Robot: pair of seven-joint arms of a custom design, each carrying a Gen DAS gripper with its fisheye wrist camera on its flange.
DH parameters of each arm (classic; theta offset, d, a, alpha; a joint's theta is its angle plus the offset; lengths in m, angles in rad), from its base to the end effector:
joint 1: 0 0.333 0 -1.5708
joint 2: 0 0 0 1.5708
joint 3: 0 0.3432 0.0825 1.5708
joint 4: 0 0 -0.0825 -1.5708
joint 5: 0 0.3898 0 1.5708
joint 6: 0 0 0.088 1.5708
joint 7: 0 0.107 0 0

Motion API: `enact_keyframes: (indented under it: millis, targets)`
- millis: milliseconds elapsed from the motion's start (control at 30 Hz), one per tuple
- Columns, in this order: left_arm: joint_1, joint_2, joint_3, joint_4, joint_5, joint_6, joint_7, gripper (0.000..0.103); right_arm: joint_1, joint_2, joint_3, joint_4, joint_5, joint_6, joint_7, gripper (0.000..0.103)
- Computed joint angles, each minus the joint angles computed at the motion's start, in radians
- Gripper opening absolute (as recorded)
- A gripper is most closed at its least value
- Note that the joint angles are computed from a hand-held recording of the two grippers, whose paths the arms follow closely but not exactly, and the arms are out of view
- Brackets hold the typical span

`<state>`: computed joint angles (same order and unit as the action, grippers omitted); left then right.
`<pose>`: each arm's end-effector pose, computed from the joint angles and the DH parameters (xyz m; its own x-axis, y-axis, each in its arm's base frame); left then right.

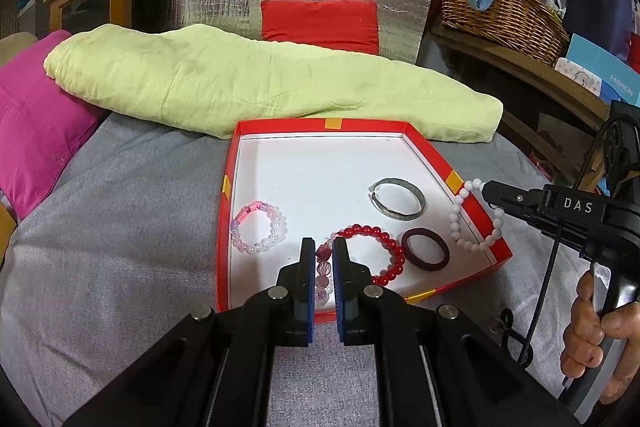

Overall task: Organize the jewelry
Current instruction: 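Carry both bracelets over the red box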

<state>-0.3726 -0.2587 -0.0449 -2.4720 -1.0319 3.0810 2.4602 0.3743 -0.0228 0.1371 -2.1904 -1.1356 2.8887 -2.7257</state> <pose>0.4559 -0.1270 0.4853 -0.3563 -0.9251 0.1311 -0.6237 0.1311 -0.7706 0.4633 0.3212 0.4767 -0.2173 -0.8493 -0.4811 -0.6143 0.5021 -0.6087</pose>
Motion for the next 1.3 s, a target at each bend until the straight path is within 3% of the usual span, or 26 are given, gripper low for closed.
enact_keyframes:
  millis: [233,467,767,1300]
  targets:
    - [0.013,0.019,-0.017,0.005,0.039,0.014,-0.056,0.008,0.000,0.035,-0.016,0.033,-0.072,0.007,0.077,0.011]
    - [0.039,0.040,-0.035,0.009,0.111,0.010,-0.136,0.008,-0.005,0.069,-0.048,0.054,-0.172,0.093,0.242,0.011]
    - [0.081,0.056,-0.057,0.006,0.233,-0.006,-0.255,0.008,0.002,0.068,-0.051,0.031,-0.054,0.052,0.140,0.011]
    - [0.122,0.062,-0.081,0.000,0.379,-0.026,-0.384,0.008,0.006,0.052,-0.040,0.023,-0.012,0.001,0.082,0.014]
